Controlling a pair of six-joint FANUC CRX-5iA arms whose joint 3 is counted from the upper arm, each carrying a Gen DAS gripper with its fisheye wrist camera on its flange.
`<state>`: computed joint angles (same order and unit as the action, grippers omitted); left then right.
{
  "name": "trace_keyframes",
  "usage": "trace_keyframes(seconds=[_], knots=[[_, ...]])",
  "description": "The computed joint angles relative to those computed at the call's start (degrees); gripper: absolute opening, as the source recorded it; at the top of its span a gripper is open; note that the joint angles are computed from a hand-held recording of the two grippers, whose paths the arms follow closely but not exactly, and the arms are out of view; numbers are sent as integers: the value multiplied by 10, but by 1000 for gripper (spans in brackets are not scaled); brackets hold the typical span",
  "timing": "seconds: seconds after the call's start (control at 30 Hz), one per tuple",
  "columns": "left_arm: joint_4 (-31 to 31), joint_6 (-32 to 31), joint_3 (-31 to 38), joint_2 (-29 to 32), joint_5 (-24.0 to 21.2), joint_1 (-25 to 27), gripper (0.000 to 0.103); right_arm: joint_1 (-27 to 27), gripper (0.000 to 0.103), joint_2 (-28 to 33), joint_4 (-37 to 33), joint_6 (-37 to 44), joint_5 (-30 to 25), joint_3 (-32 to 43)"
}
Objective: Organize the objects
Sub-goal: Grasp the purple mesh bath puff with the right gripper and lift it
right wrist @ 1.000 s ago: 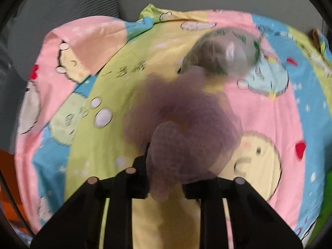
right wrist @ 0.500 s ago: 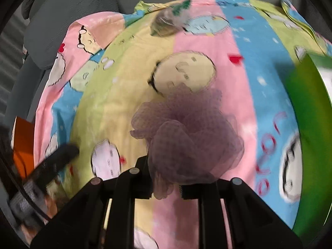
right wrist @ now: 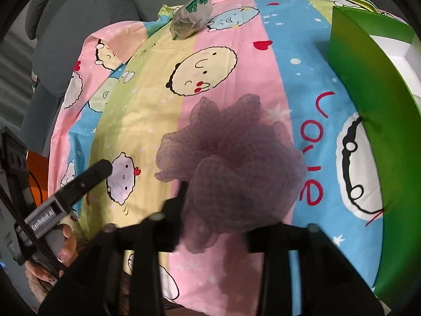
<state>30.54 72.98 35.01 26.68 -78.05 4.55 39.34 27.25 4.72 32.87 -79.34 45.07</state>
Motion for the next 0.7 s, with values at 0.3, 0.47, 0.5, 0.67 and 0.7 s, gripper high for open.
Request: trace_keyframes(seconds=[0.3, 0.47, 0.5, 0.67, 0.7], knots=[[39, -16, -16, -3, 3, -2, 83, 13, 69, -22, 79, -30, 16, -30], [56, -16, -25, -3, 6, 0, 83, 6, 70, -35, 78, -52, 42, -43], [62, -18, -28, -3, 5, 1, 83, 7, 71, -34, 90, -62, 45, -45], [77, -33, -37, -3, 2, -4, 83, 10, 72, -30, 135, -84, 63, -65], [80, -37, -41, -5, 5, -6, 83, 7, 72, -33, 134, -88, 72, -73]])
